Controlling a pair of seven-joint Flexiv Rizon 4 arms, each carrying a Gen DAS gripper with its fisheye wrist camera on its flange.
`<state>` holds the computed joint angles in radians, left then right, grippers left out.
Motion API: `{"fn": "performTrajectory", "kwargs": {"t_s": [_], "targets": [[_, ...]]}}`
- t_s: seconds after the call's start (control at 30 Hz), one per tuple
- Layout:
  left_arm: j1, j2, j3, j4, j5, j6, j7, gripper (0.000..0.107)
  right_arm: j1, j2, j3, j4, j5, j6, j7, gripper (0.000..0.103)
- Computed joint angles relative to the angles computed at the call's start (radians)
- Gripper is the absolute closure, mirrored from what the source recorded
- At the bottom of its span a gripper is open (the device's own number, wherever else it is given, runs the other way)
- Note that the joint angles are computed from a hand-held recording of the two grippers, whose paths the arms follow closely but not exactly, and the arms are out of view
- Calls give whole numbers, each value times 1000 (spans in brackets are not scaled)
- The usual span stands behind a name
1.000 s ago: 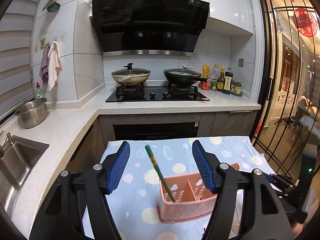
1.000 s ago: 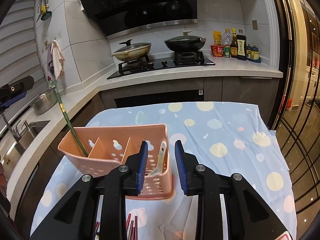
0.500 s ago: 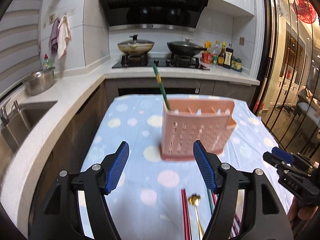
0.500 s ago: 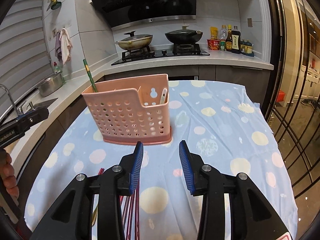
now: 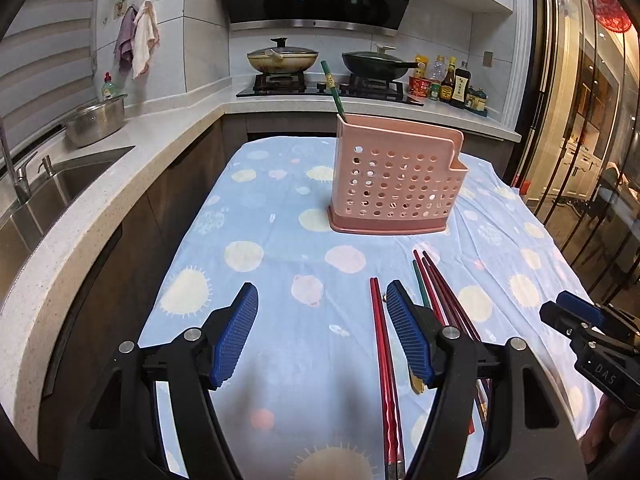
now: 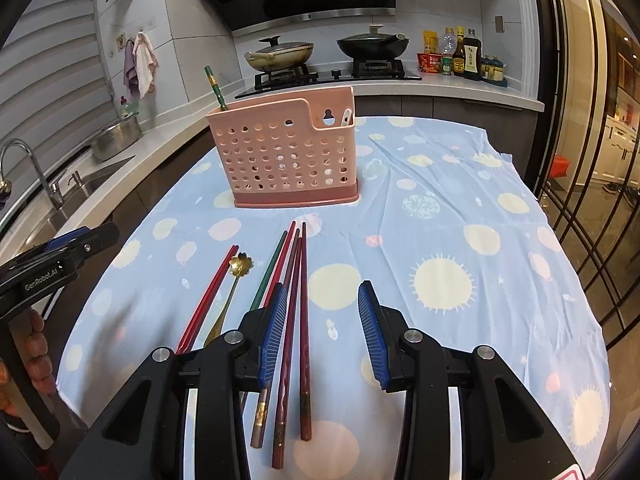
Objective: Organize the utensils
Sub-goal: 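Open both tools and withdraw them back over the chopsticks, then grasp a red chopstick with the left tool while the right tool grasps a dark red chopstick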
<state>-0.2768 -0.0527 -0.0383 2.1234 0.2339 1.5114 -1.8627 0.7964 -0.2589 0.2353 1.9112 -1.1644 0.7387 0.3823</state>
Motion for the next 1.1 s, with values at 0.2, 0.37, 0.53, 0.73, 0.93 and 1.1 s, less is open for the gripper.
{"fn": "performTrajectory", "kwargs": {"t_s": [0.2,0.37,0.53,0.73,0.93,1.1], "targets": [[1,30,-12,49,-19,4,32,43,20,10,20,18,25,-26,22,66],[4,44,-24,78,-34,7,50,43,33,11,30,26,43,-40,31,66],[4,54,-34,100,-45,8,66,44,43,15,36,36,51,-48,47,66],[3,54,-41,119,-26,-7,55,43,53,16,43,47,54,-53,65,66],[-1,57,-43,147,-24,-23,56,43,59,9,45,59,54,-40,84,66],[-13,56,-48,189,-82,-24,106,43,57,2,42,72,55,-14,99,66]]}}
